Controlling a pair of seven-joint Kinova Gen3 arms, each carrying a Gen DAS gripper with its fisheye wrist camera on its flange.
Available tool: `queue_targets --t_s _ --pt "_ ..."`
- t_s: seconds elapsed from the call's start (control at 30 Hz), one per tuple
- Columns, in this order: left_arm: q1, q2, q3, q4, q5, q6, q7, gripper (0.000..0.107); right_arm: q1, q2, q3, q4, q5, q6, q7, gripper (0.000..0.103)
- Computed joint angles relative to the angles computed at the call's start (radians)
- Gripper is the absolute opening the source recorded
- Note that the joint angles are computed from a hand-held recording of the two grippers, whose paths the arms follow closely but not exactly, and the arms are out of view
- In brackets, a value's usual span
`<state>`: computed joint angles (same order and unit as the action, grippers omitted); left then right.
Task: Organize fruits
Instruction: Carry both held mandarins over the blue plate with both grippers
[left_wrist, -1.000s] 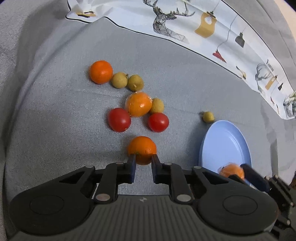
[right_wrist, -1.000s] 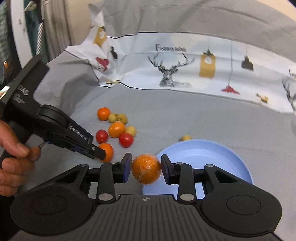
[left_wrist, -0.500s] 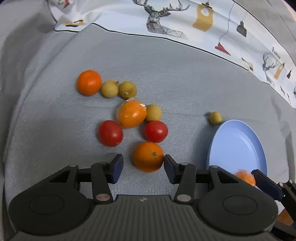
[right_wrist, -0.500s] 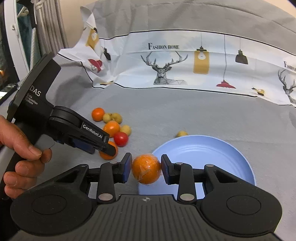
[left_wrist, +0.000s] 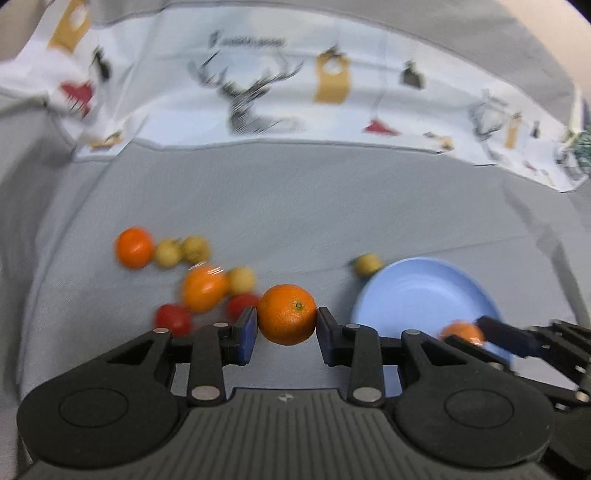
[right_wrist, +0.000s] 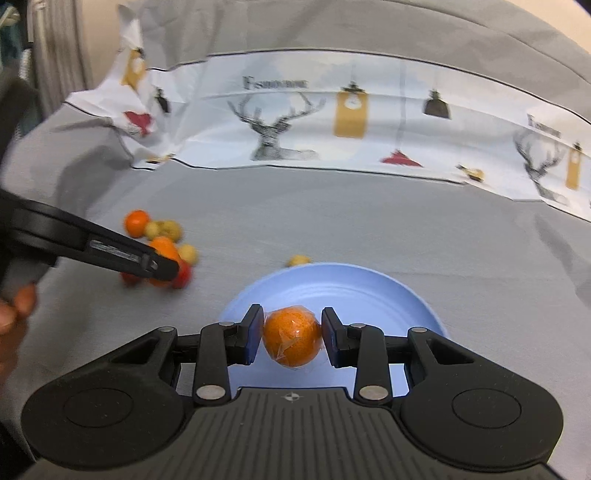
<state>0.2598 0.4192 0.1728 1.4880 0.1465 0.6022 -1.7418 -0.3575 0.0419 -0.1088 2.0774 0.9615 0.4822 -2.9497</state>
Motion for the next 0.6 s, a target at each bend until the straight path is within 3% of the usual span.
queue_targets --t_s 0.2,0.6 --pt "0.012 -0.027 0.071 0.066 0.056 -0.078 -0.089 0.038 0.009 0.014 0.006 -0.022 -0.090 0.068 0.067 0.036" --pt "0.063 0.015 0.065 0.047 0.058 -0.066 -0.110 0.038 0.015 0.019 0.017 -0.048 -0.176 0.111 0.166 0.036"
